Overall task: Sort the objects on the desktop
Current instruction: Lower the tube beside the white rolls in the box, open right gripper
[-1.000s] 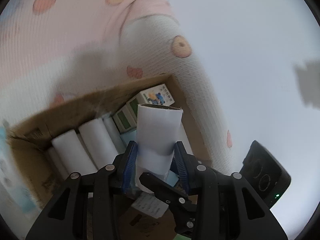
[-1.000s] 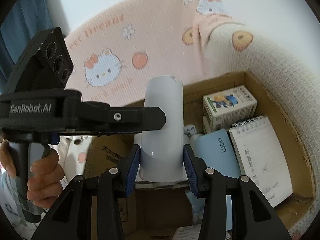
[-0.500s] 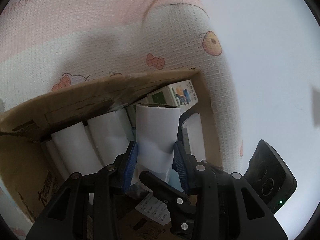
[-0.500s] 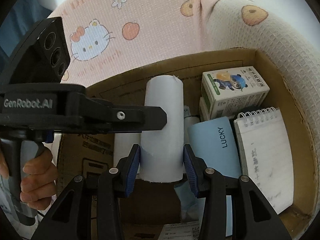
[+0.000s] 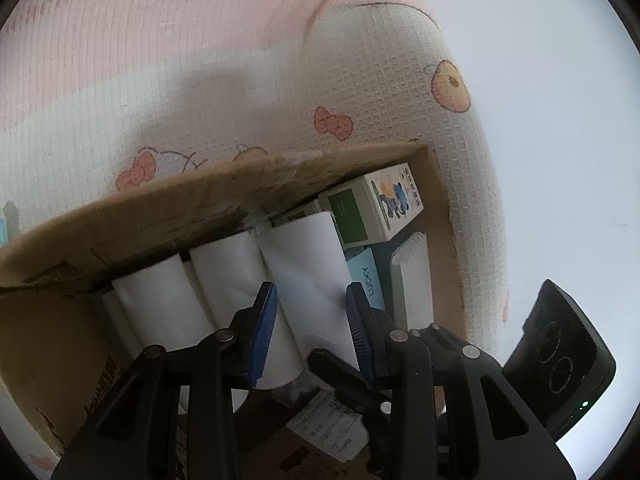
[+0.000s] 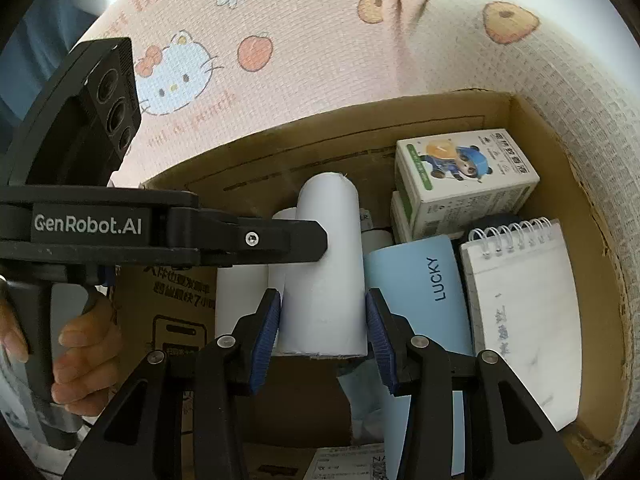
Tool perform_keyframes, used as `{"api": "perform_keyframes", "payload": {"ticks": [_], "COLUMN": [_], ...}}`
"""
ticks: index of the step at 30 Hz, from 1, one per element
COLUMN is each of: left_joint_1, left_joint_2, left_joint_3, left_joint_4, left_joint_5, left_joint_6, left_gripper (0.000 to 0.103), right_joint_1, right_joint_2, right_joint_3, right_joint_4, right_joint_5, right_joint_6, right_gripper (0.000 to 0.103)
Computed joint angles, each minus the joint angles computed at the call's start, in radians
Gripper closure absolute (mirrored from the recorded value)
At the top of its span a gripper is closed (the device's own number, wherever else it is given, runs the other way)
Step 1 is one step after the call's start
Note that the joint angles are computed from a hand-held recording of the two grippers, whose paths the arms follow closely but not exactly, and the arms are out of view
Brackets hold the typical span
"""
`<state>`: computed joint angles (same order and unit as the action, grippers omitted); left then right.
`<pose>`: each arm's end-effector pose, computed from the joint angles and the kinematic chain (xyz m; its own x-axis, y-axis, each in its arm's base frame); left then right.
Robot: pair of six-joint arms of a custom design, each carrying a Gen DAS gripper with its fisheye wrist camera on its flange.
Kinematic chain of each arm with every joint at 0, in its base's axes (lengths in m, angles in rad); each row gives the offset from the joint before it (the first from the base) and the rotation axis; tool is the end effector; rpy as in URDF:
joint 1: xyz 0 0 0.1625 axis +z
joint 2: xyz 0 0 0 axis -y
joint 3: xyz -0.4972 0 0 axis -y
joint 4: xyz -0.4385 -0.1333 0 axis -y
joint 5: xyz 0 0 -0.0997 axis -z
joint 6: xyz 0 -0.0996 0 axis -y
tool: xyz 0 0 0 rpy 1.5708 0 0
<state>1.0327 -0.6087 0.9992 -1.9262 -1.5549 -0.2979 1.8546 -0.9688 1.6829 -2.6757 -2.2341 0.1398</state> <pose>-0.3503 -0.8501 0.1769 -0.9708 0.2384 -0.0255 0.2377 0.9709 0.0289 0.2749 -0.6854 0.2505 -0.8502 0.1282 0.5107 -0.1418 0.8783 -0.4565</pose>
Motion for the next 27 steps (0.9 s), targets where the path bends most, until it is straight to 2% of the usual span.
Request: {"api": "perform_keyframes", "payload": {"ticks": [3, 5, 7, 9, 13, 16, 18, 20, 23, 27], "left_joint_1": [-0.003, -0.002, 0.0, -0.001, -0.014, -0.023, -0.026, -0.025, -0.023, -0.027], "left_joint_2": [0.001, 0.002, -0.003, -0.014, -0.024, -0.034, -0.031, -0.027, -0.015, -0.013], "left_joint_3": [-0.002, -0.001, 0.005, 0.02, 0.028, 0.034, 0.03, 0.024, 0.019, 0.019], "left_joint_4": [-0.002, -0.01, -0.026, -0.047, -0.055, -0.064, -0.055, -0.043, -0.035, -0.02], "left_joint_5": [0.023, 0.018, 0.004, 0.002, 0.014, 0.01, -0.001, -0.011, -0.013, 0.021], "left_joint_6": [-0.003, -0.009, -0.012, -0.002, 0.06, 0.107, 0.127, 0.134, 0.122, 0.132], "left_gripper": [0.064, 0.064, 0.064, 0.064, 0.064, 0.072, 0.083, 0.087, 0.089, 0.089], "right_joint_1": [0.001, -0.004, -0.002, 0.005, 0.001, 0.0, -0.004, -0.01, -0.013, -0.015], "right_joint_2": [-0.015, -0.037, -0.047, -0.051, -0.052, -0.045, -0.043, -0.033, -0.022, -0.011], "right_joint_3": [0.011, 0.029, 0.037, 0.035, 0.029, 0.023, 0.017, -0.008, -0.031, -0.057], "right_joint_4": [-0.011, -0.045, -0.065, -0.044, -0.013, -0.013, 0.013, 0.06, 0.101, 0.132], "right_joint_5": [-0.007, 0.038, 0.042, 0.012, 0.031, 0.011, 0.017, 0.018, 0.008, 0.003], "right_joint_6": [0.01, 0.006, -0.009, -0.01, 0.007, 0.03, 0.065, 0.087, 0.1, 0.102], "right_gripper": [0.062, 0.062, 0.062, 0.062, 0.063, 0.065, 0.069, 0.071, 0.072, 0.072]}}
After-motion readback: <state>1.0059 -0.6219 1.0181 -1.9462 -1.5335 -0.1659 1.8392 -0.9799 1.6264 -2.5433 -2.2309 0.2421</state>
